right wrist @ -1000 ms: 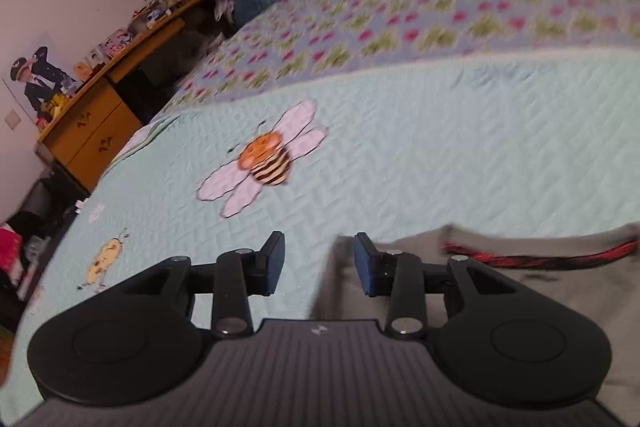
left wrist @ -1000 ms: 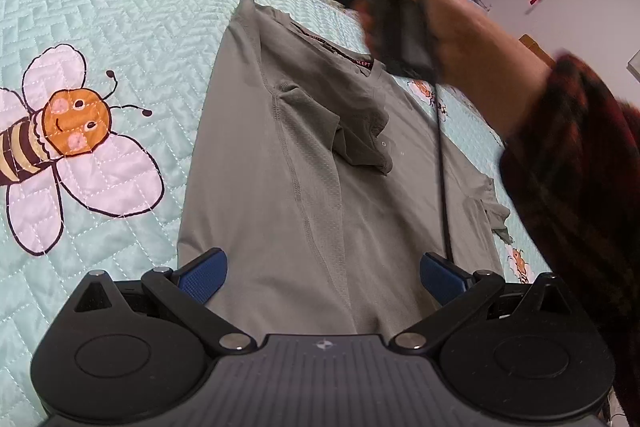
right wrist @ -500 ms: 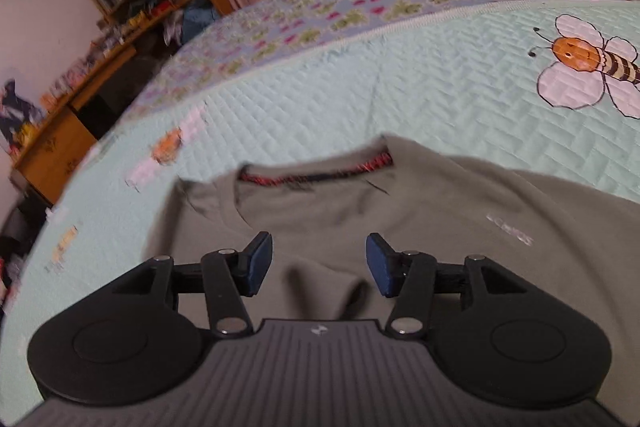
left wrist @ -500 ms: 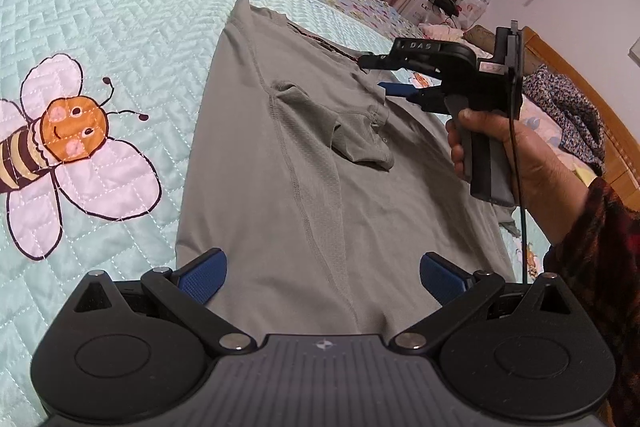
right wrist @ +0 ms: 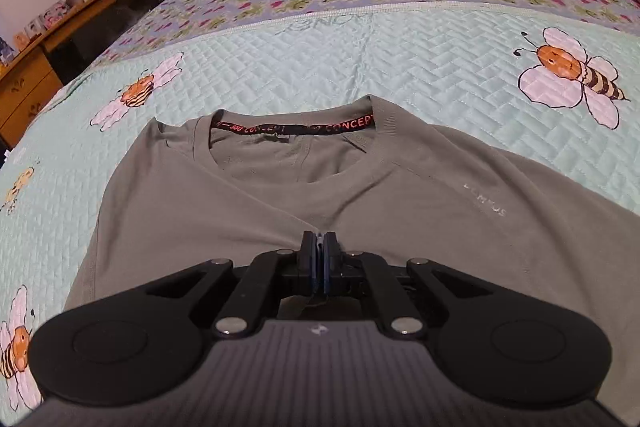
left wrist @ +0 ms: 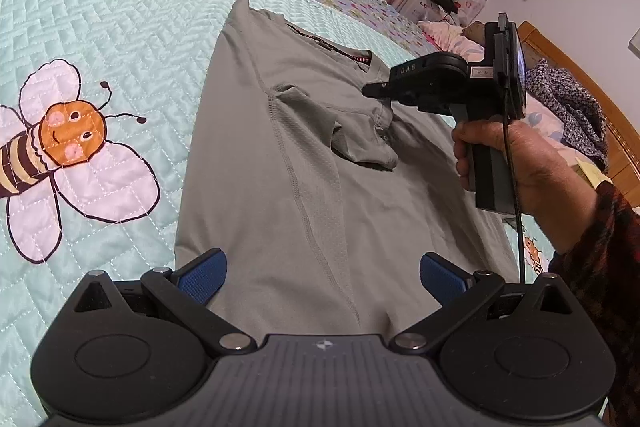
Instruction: Fold clothes
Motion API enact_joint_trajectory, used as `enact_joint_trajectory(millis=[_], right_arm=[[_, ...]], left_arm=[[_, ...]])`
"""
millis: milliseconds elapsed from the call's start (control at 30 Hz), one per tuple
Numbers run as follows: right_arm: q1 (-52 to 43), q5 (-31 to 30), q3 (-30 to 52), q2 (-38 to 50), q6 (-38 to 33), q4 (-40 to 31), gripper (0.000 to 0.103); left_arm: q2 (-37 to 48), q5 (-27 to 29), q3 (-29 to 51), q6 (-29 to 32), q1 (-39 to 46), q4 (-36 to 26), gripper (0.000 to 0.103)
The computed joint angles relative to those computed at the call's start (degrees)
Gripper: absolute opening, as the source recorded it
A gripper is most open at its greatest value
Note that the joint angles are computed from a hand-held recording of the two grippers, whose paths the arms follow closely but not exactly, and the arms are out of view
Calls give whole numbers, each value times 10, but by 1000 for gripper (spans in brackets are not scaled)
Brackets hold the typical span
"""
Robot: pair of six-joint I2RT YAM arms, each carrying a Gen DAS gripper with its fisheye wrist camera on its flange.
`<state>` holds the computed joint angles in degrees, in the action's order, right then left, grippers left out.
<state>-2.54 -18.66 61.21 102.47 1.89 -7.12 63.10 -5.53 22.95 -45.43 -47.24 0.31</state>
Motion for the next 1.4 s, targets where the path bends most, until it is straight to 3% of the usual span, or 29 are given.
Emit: enact_joint_trajectory(millis=[167, 300, 367, 433, 500, 600, 633, 700, 733, 800, 900, 1067, 1100, 1133, 1167, 1200, 1233, 1333, 1400], right_arm=[[10, 34, -2, 0, 15, 4, 4], [-9, -10, -15, 5, 36, 31, 9], [-28, -32, -45, -17, 78, 64, 29], [-50, -63, -95, -58, 109, 109, 31], [-75, -142, -139, -99, 123, 135, 31], [-97, -272, -170, -121, 136, 131, 31], [-93, -281, -165, -113, 121, 111, 30], [-80, -282, -148, -89, 86, 62, 29], [-63, -221, -135, -78, 62, 36, 28], [-53, -160, -143, -70, 51, 65, 8], [-55, -172, -175, -108, 106, 106, 21], [-41, -272, -208, -145, 145, 131, 26], [-30, -255, -192, -125, 132, 106, 26], [-17, -230, -171, -100, 118, 77, 26], [-4, -198, -158, -78, 102, 63, 15], [-3, -193, -162, -66, 104, 87, 12], [-10, -204, -168, -65, 130, 105, 14], [-28, -258, -223, -96, 219, 203, 34], [-26, -259, -246, -103, 227, 222, 47]], left_arm=[[0, 1, -1, 1, 1, 1, 102], [4, -4, 2, 4, -3, -1, 102], [6, -5, 3, 4, -3, 0, 102], [7, -4, 3, 5, -2, 0, 102], [9, -6, 4, 4, -4, 1, 102], [14, -15, 8, 6, -10, -2, 102], [16, -18, 10, 7, -12, -4, 102], [19, -21, 13, 10, -14, -6, 102], [20, -23, 14, 11, -16, -7, 102], [19, -22, 13, 13, -15, -7, 102], [14, -15, 9, 13, -9, -4, 102], [10, -10, 5, 11, -7, -2, 102], [9, -10, 5, 11, -7, -3, 102], [10, -10, 6, 12, -7, -3, 102], [10, -9, 6, 12, -7, -4, 102], [9, -7, 6, 13, -5, -3, 102], [8, -4, 5, 14, -2, -2, 102], [6, 3, 1, 14, 3, 2, 102], [7, 3, 1, 14, 3, 4, 102]])
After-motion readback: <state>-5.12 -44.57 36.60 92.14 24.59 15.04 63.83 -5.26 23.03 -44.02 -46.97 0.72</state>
